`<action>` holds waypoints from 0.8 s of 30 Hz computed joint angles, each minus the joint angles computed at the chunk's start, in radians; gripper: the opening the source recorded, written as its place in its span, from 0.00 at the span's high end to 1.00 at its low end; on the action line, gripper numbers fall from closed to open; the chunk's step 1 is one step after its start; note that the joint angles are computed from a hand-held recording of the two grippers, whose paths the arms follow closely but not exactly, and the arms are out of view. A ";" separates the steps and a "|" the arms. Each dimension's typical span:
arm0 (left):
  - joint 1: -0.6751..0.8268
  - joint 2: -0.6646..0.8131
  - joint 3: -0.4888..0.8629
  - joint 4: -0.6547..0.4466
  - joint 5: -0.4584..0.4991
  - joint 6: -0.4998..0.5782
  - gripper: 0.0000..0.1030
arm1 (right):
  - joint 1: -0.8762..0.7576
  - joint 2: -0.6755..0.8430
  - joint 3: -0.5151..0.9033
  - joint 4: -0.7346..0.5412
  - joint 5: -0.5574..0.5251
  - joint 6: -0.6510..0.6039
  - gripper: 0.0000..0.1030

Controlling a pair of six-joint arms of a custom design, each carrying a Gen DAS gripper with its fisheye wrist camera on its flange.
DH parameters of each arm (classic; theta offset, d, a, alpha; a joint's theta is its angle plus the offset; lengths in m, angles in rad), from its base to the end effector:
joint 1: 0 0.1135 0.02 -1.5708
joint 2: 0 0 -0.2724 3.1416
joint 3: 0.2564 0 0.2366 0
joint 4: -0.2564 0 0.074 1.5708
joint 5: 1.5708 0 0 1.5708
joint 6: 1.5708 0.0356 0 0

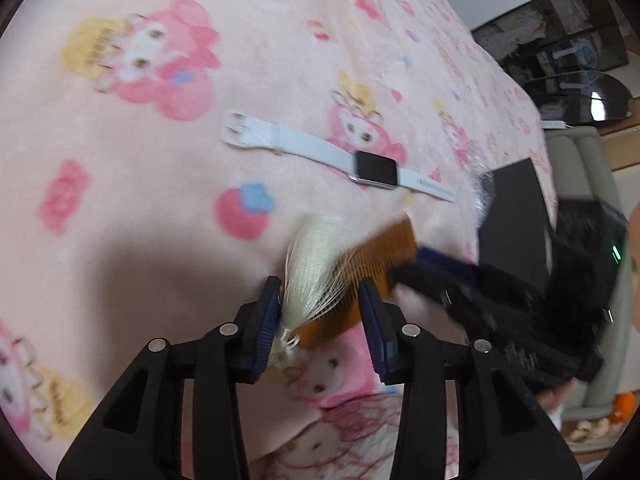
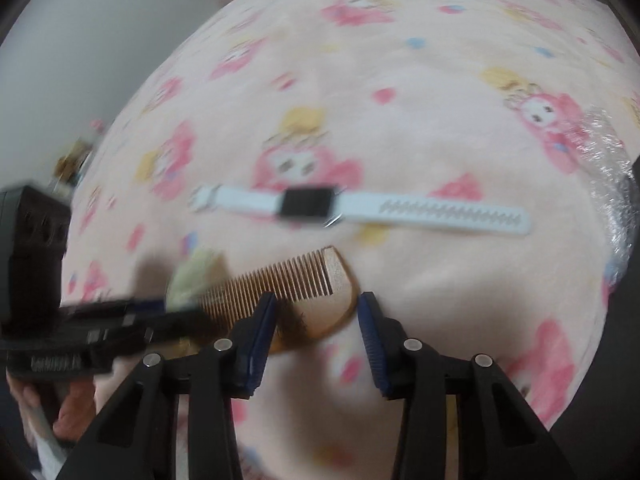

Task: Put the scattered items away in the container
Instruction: 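Grasp the wooden comb body with the right tool, then lift and carry the comb over the black box with both tools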

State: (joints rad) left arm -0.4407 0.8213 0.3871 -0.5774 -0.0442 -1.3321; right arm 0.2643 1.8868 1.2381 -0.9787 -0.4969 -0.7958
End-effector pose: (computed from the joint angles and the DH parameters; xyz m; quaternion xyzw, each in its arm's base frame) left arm 0.1141 -0.0521 0.1782 -0.4197 0.8644 -0.2003 0.1909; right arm 0.3019 0.0993 0.1768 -0.4838 0.8395 0.2444 0.0381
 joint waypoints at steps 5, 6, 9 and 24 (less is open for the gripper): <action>-0.143 0.030 0.063 -0.184 -0.157 -0.198 0.62 | -0.024 -0.068 -0.056 -0.120 0.002 -0.135 0.63; -0.177 0.076 0.086 -0.226 -0.191 -0.240 0.62 | -0.036 -0.071 -0.055 -0.117 0.006 -0.144 0.63; -0.197 0.103 0.074 -0.210 -0.197 -0.260 0.60 | -0.018 -0.100 -0.100 0.003 0.041 -0.090 0.63; -0.209 0.054 0.081 -0.116 -0.163 -0.236 0.52 | -0.016 -0.039 -0.036 -0.043 -0.001 -0.054 0.66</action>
State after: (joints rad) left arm -0.6499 0.8750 0.4682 -0.6929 -0.2067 -1.5685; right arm 0.2479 1.8477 1.2025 -1.0220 -0.4982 -0.8498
